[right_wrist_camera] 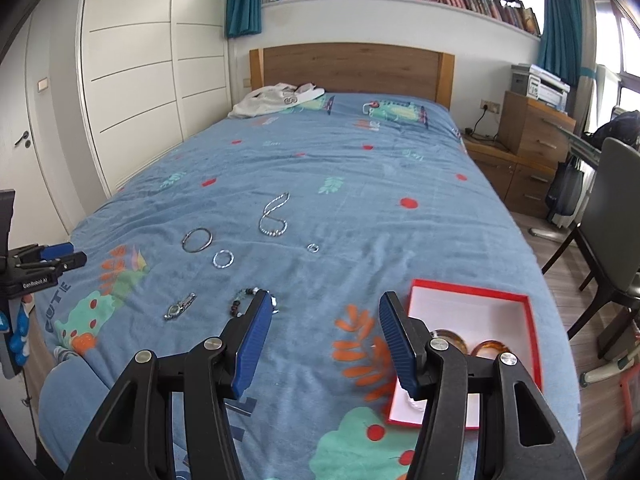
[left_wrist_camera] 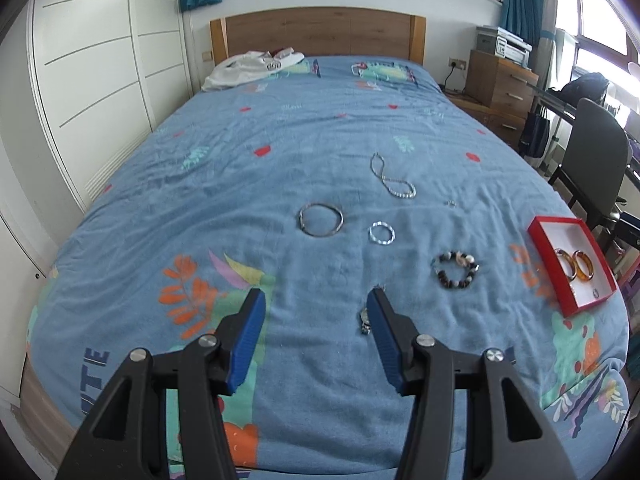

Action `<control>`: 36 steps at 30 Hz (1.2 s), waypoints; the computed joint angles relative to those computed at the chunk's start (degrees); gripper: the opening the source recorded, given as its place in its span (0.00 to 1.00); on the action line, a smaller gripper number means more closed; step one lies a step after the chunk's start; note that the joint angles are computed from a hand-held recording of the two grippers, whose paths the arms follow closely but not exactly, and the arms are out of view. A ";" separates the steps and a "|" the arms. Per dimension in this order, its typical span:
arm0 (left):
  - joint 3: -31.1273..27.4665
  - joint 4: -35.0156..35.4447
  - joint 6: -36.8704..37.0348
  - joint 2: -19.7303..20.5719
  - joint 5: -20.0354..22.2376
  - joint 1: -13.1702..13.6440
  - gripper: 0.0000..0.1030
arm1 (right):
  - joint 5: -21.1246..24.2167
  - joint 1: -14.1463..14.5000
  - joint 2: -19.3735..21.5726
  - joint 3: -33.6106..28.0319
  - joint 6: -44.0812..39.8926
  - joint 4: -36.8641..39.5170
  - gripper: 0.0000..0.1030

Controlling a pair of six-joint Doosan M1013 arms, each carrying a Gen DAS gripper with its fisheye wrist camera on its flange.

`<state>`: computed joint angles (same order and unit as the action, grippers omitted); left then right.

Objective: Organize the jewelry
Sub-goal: 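Move both grippers back over the remaining jewelry, then grasp the silver watch with the left gripper while the right gripper grasps the beaded bracelet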

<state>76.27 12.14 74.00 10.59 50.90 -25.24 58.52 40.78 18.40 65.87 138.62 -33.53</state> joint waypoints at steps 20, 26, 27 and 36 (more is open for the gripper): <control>-1.21 -12.06 9.69 7.36 3.53 0.77 0.49 | -2.56 -4.61 9.38 -5.92 -10.04 17.93 0.54; -2.61 -15.29 12.46 9.64 4.44 0.93 0.49 | -2.68 -5.69 12.49 -8.64 -13.39 22.96 0.54; -2.77 -15.67 12.63 9.93 4.60 0.98 0.49 | -2.61 -5.85 13.03 -9.15 -13.93 23.74 0.54; -3.76 -17.45 13.83 11.83 4.89 1.42 0.47 | -1.38 -6.87 16.26 -11.71 -15.95 28.04 0.54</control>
